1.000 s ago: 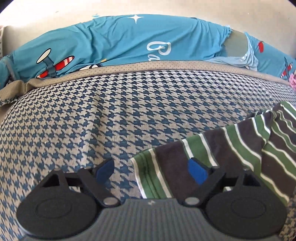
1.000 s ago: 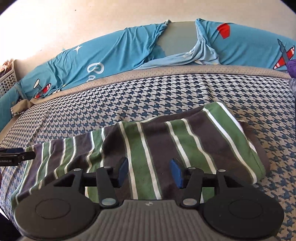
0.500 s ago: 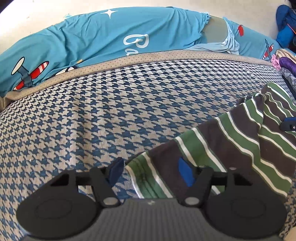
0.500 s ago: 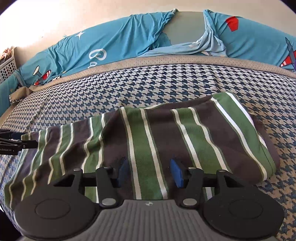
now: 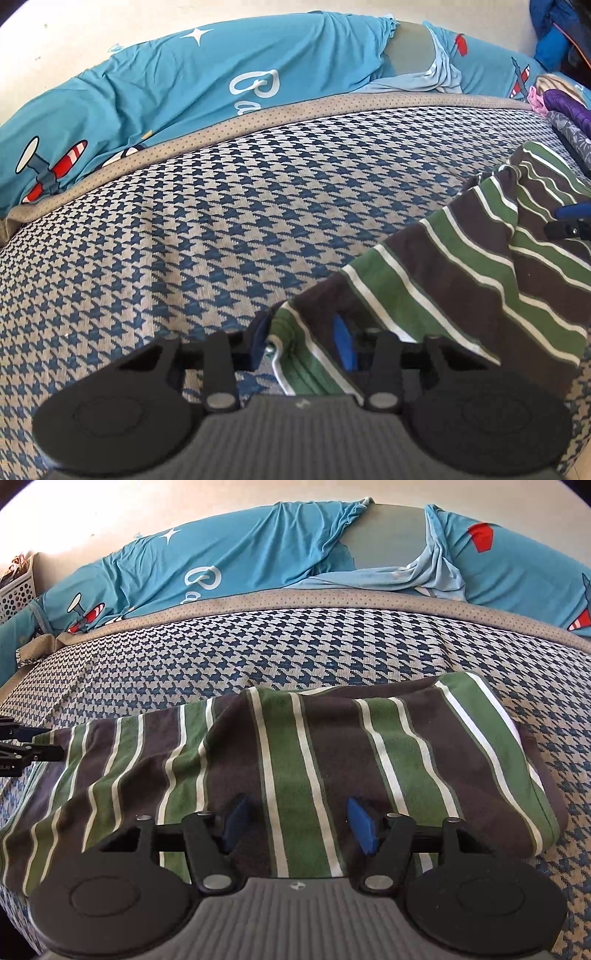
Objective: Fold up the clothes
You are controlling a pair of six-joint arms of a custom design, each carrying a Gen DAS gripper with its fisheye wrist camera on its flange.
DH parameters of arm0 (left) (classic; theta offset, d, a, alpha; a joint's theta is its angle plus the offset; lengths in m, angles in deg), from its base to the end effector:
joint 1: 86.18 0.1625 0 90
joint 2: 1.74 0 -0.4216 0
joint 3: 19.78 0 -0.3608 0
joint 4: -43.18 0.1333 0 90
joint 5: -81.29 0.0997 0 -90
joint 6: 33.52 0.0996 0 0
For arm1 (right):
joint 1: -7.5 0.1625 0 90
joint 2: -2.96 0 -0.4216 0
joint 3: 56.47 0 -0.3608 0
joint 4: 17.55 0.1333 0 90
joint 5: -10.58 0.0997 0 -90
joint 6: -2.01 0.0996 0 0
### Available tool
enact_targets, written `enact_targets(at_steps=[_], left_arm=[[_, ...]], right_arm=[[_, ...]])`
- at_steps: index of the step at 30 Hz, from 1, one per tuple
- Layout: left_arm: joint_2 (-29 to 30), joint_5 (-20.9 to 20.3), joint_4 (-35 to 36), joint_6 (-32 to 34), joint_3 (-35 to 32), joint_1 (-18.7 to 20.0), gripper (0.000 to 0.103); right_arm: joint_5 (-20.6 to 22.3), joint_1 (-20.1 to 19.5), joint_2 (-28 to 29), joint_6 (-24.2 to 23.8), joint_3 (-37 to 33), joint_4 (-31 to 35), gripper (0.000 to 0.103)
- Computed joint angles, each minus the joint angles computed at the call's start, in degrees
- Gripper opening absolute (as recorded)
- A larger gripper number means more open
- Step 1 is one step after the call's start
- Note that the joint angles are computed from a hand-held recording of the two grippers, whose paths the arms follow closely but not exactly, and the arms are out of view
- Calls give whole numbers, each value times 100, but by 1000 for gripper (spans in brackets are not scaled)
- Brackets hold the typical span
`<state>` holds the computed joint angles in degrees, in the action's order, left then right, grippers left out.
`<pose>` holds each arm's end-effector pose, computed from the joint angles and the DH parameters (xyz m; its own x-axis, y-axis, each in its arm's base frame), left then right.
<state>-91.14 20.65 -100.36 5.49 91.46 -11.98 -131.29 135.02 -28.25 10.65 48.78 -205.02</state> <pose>0.0473 -0.5016 0.4284 -0.5603 0.5071 -0.6549 0.7520 0.6428 -0.1457 0.3942 -0.4232 0.0173 -0.7564 -0.0172 0.6538 -0.4503 0.7387 -0.5015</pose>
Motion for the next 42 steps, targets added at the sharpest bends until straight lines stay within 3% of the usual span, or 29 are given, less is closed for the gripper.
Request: enact_targets(at_steps=[2,7,18,24,29,34,39,40,42], left_arm=[[0,49,-35,-18,7,-5,16],[-18,117,-352,165,176,-29,6],[18,683,-1017,-558,384,-107,5],[107,980,-1020,-1074,262,-79,5],[149,1030,-809,-1603,113,-30,9],[186,1273,-1099,-1435,250,-120,14],[210,1483,-1267,-1599,268,-179,35],[203,1468,-1303,-1641,261,-184,43],[223,1560,-1787,-1403,380,-269,48]], right_arm=[[-14,2,13,-38,-10,0,60],[-38,3,51,-106,-47,4,63],[-61,-13,95,-273,-105,-7,65],[-31,-13,77,-312,-86,-15,65],[-24,8,68,-341,-93,-108,65],[-38,-37,77,-306,-106,-320,65],[-21,-63,207,-656,-260,-797,65],[-3,-70,238,-717,-302,-880,65],[79,-87,269,-785,-376,-924,65]])
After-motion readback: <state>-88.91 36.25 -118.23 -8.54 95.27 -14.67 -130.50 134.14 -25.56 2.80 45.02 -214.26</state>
